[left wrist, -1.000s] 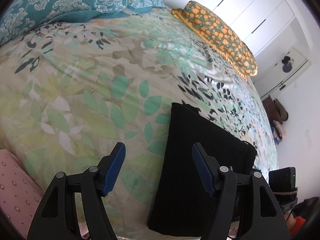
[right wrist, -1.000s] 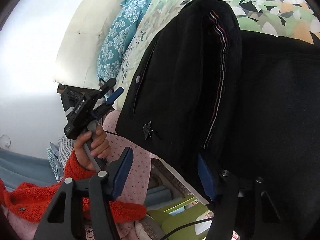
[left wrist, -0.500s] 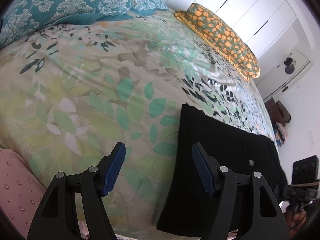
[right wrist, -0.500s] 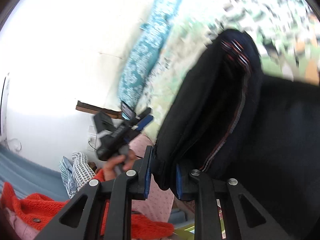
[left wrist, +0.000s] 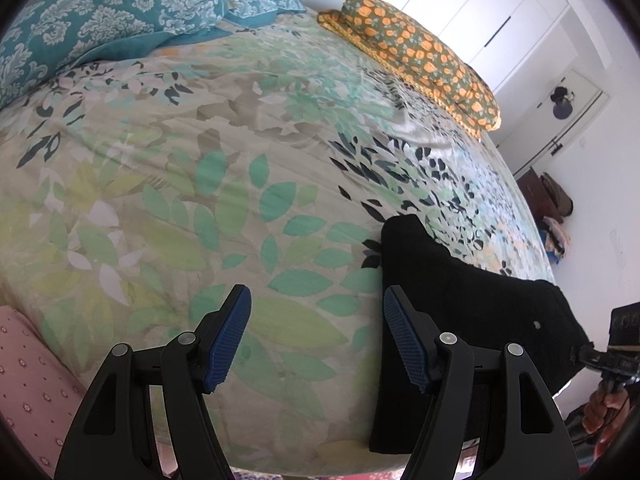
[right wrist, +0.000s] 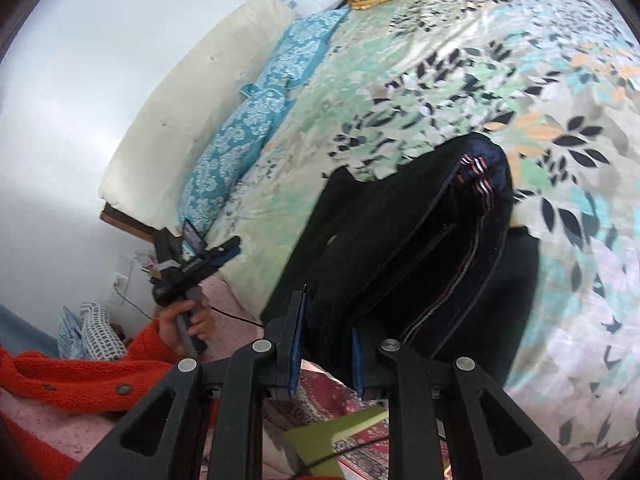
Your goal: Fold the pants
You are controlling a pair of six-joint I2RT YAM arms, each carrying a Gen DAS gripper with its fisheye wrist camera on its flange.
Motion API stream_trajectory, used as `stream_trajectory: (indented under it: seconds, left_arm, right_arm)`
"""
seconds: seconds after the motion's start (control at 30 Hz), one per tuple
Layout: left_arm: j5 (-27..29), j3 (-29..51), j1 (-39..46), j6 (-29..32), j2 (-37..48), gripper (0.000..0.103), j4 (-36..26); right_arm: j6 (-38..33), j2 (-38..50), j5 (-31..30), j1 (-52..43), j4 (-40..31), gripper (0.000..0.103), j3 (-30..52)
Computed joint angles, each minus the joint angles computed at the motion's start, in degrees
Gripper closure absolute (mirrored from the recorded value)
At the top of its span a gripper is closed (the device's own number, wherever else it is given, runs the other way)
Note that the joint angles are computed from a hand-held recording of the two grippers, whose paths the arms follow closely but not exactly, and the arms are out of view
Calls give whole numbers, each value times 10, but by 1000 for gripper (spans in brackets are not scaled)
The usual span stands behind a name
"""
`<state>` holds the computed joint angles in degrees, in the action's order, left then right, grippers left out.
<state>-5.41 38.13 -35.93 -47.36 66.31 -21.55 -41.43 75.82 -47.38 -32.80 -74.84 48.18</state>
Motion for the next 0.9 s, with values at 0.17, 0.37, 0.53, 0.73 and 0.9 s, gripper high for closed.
stream_trajectory:
  seconds: [0.17,0.37,0.53,0.73,0.9]
  left_arm:
    - [-12,34,-47,17,33,33,-10]
    - [-25,89,-125,46,78,31,-15]
    - [-18,146,-177,83,157,31,-16]
    - [-25,171,-212,121,217,31,-27]
    - [-34,175,-215,126,219,31,-40]
  right_arm:
    - [-13,50,41,-53,71,83,-68]
    - [-2,10,33,-68,71,83,-104]
    - [54,12,90,-47,159,83,-154]
    - [86,-47,122,-3,137,71,-130]
    - [103,-160,180,30,117,61,-61]
